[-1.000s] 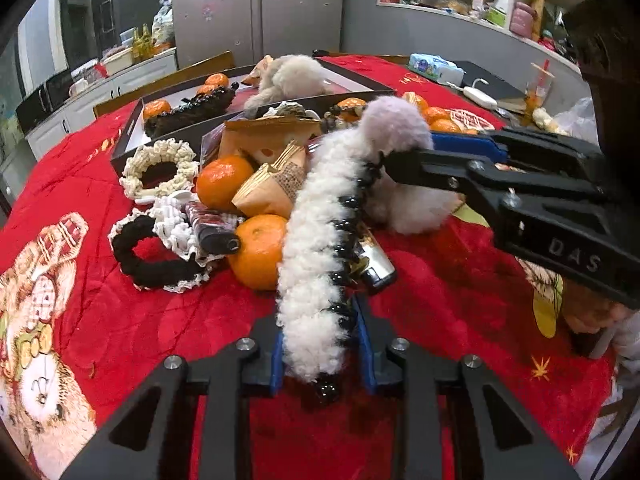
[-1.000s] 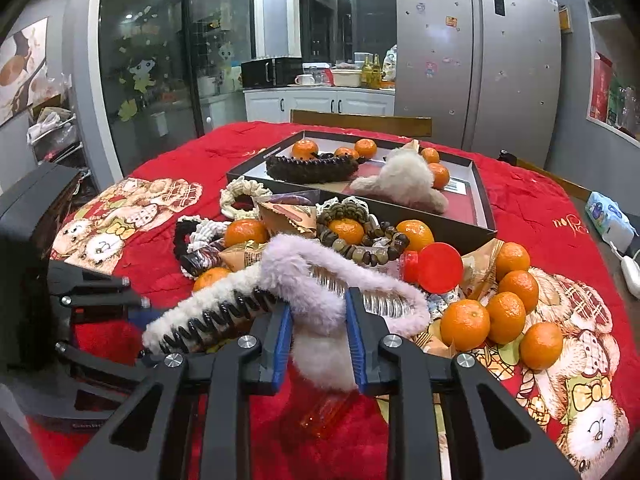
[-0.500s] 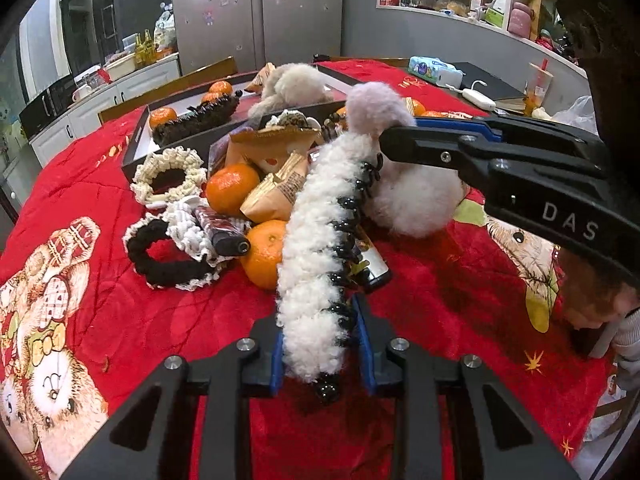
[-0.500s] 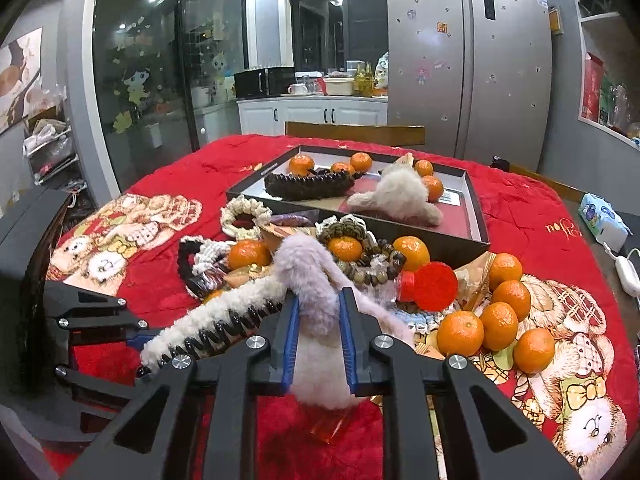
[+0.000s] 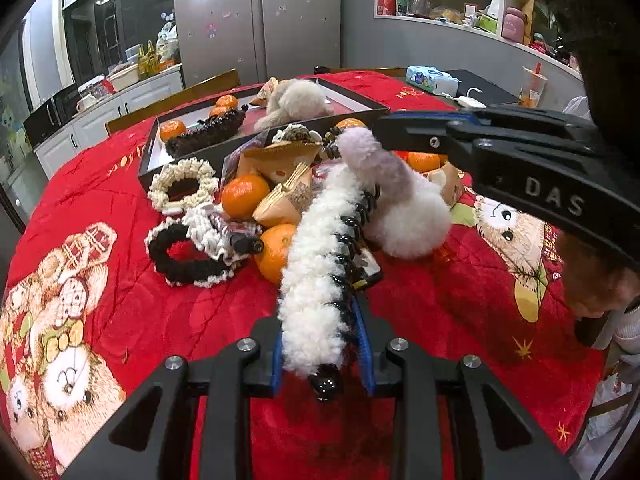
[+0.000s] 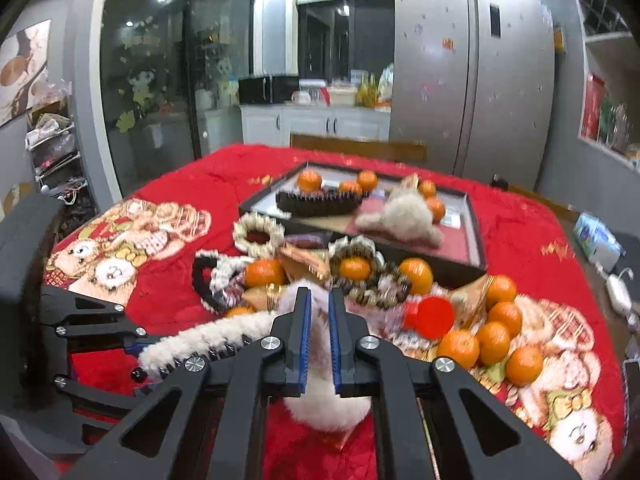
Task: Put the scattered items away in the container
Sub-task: 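Grasp the white fluffy clip with the left tool while the right tool grasps the pink headband, then lift the white clip with the left tool while the right tool lifts the pink headband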
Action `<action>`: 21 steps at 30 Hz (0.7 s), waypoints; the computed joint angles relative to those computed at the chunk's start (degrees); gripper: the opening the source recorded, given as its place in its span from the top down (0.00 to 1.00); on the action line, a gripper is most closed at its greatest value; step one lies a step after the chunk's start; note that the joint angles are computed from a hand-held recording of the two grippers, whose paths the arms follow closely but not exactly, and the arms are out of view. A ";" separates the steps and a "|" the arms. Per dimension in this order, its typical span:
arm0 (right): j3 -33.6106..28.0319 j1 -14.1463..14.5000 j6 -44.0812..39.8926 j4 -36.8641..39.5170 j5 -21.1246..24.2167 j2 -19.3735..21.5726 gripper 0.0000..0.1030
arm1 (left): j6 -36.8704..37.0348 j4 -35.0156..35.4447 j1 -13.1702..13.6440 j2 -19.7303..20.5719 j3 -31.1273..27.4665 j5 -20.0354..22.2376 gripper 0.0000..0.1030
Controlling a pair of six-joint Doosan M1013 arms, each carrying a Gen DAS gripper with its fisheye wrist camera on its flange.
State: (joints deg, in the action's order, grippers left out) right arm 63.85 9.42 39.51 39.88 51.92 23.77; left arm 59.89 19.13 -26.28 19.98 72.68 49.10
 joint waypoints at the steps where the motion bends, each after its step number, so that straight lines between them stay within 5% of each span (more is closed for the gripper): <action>1: -0.47 -0.24 0.99 0.21 0.89 0.37 0.90 | -0.18 -0.13 0.05 -0.22 0.37 -0.17 0.71; 13: 0.20 -0.68 0.35 -1.66 3.00 0.61 0.55 | 0.36 -1.47 0.39 -0.13 0.94 0.16 0.71; 17: 0.36 -0.42 -2.11 -1.78 4.26 0.65 0.53 | 0.53 -2.43 0.52 0.03 0.93 0.18 0.71; 21: 2.01 0.57 -5.65 -4.85 2.38 -0.12 0.34 | 0.78 -3.16 0.75 -0.10 1.16 -0.09 0.71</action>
